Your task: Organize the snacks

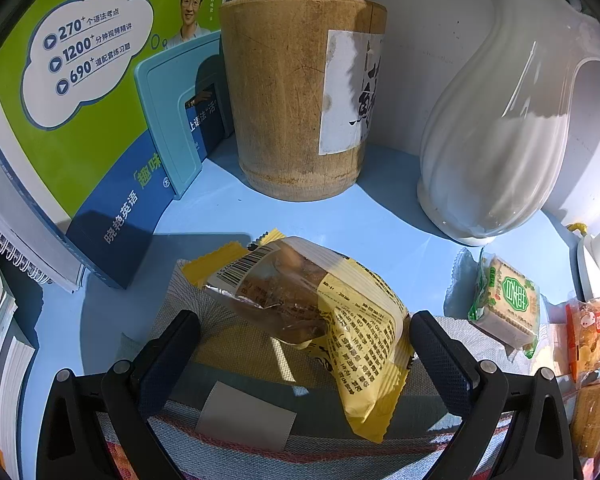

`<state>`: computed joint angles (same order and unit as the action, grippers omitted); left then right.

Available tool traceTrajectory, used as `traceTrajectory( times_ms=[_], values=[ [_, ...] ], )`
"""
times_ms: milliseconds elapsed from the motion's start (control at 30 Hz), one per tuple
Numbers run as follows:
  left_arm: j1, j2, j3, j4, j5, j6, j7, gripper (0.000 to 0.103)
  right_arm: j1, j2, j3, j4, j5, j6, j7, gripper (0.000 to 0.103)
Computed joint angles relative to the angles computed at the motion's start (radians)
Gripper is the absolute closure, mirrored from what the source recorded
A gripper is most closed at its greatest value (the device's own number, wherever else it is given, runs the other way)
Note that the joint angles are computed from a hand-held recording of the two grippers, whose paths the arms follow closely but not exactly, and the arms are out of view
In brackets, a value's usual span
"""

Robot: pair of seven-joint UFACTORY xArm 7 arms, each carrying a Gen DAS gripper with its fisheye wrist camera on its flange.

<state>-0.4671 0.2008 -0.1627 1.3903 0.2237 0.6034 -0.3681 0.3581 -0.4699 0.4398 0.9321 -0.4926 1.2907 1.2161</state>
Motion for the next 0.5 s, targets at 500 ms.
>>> traceTrajectory(
  times_ms=[500],
  values=[
    [-0.001, 0.001, 0.0, 0.001, 0.0, -0.001, -0.002, 0.0, 0.001, 0.001, -0.002, -0.001, -0.001, -0.002, 0.002, 0.0]
  ],
)
